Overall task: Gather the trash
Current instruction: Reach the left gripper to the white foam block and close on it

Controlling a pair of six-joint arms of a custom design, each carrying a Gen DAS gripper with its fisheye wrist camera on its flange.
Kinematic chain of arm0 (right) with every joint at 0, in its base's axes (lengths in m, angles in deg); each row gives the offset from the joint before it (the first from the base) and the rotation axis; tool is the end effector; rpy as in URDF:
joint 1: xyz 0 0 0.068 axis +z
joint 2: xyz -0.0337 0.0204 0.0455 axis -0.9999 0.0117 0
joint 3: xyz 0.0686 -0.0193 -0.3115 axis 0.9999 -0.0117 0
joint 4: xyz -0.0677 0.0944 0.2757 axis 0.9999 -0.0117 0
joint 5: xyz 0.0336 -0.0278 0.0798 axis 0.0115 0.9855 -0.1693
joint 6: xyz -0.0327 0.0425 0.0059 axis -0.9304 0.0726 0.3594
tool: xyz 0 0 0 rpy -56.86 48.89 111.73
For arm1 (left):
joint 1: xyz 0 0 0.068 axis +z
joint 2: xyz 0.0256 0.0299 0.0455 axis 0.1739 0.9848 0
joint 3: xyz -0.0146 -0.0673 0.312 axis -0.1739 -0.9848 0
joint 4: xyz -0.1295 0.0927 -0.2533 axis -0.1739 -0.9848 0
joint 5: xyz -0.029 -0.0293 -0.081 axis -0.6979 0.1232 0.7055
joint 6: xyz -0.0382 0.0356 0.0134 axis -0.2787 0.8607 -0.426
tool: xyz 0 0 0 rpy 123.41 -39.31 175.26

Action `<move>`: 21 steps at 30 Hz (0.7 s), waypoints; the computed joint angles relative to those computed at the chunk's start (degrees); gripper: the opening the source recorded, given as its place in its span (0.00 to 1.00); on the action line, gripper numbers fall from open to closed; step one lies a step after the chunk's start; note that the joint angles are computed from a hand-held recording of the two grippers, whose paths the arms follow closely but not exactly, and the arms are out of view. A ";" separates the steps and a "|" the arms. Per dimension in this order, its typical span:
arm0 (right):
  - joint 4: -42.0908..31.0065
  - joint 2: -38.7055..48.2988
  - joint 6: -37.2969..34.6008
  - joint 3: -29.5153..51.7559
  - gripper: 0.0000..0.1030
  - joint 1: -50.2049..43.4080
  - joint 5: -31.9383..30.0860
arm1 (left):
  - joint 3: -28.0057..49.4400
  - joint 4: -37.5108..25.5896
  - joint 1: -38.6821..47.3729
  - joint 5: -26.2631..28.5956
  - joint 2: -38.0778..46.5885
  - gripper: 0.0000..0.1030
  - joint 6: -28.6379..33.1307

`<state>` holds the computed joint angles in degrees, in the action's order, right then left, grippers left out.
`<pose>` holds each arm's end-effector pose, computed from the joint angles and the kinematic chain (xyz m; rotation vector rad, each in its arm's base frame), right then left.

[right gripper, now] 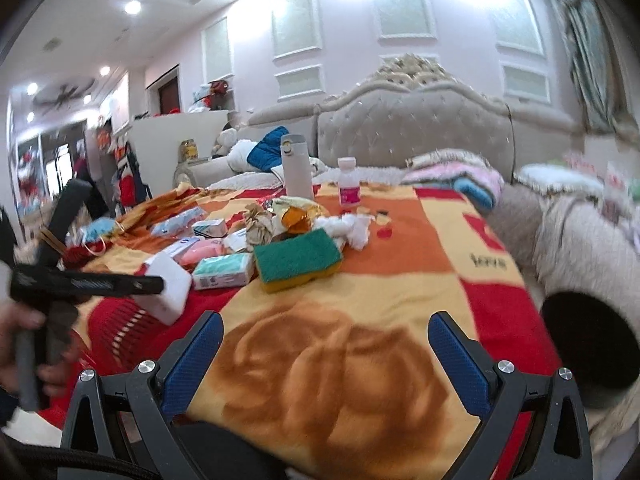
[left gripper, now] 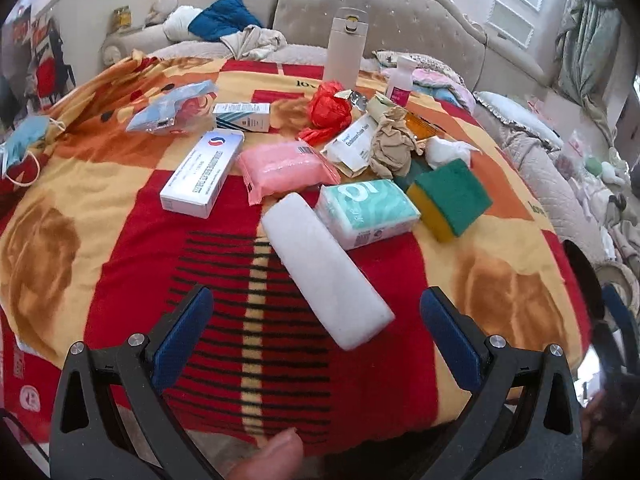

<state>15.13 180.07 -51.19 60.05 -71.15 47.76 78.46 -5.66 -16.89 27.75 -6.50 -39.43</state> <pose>0.3079 0.1145 0.1613 -0.6757 1.8852 0.4799 0.2581 -0.1140 0.1703 -0.5689 2.3444 -0.0104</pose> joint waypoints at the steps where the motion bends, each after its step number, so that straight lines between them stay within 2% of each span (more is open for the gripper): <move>1: 0.41 0.63 -0.37 0.30 0.98 -0.07 0.15 | 0.94 -2.14 -0.49 -0.11 0.08 1.00 0.15; 3: -0.45 1.83 0.08 0.84 0.98 0.05 0.90 | 1.90 -4.69 -1.47 -1.13 0.34 1.00 -0.97; 4: -0.32 3.01 3.08 1.19 0.98 -0.38 -1.07 | 2.37 -5.93 -2.18 -2.12 0.68 1.00 -1.89; 8: 0.80 2.51 1.59 0.13 0.98 0.95 -0.18 | 4.32 -10.30 -4.59 -6.52 1.94 1.00 -4.79; 14: -0.09 2.87 0.41 0.46 0.98 1.66 -0.93 | 4.33 -9.70 -6.13 -7.71 0.96 1.00 -5.11; 21: 0.29 3.34 3.46 0.58 0.98 0.97 -0.52 | 6.68 -13.70 -8.02 -10.94 2.30 1.00 -6.32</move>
<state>15.42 183.40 -47.73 60.63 -70.18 47.24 85.14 -19.36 -24.91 16.81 -4.20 -45.75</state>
